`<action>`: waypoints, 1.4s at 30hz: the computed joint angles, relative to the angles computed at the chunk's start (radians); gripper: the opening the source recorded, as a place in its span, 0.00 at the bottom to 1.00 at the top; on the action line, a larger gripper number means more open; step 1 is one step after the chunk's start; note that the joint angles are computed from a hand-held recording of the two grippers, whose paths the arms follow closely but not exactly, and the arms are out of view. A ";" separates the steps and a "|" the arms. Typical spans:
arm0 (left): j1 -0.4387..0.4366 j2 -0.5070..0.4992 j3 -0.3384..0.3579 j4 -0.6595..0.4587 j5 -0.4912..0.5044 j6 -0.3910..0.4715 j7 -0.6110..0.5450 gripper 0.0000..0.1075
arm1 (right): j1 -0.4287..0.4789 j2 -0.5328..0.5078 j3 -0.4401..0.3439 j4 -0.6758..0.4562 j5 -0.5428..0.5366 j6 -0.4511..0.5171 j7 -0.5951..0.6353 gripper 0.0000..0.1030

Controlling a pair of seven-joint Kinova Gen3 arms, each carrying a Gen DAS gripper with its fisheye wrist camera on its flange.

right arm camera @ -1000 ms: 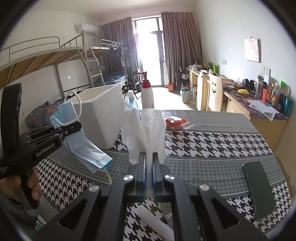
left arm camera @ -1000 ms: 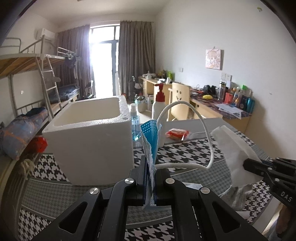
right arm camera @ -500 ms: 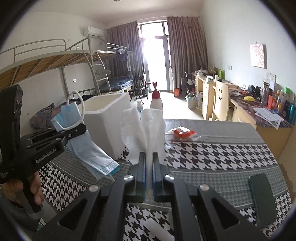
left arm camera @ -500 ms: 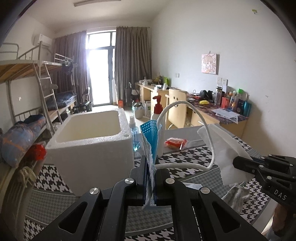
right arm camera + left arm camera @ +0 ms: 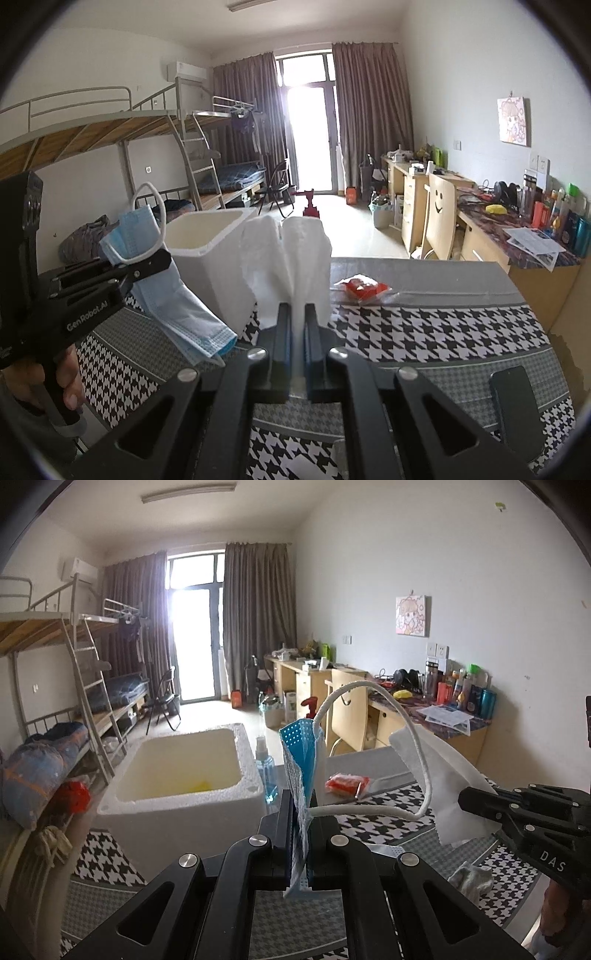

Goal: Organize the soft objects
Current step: 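Carry the blue mask and white tissue up toward the white foam box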

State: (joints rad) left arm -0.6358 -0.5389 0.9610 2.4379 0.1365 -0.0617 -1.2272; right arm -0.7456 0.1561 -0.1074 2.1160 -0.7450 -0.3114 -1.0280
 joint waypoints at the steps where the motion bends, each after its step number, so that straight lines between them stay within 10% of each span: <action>1: -0.001 -0.003 -0.002 -0.002 0.000 0.001 -0.001 0.05 | -0.002 0.000 0.003 -0.002 -0.006 0.000 0.006 0.08; 42: -0.034 0.012 -0.129 -0.099 -0.029 0.045 -0.064 0.05 | -0.039 0.017 0.038 -0.151 -0.159 0.051 0.220 0.08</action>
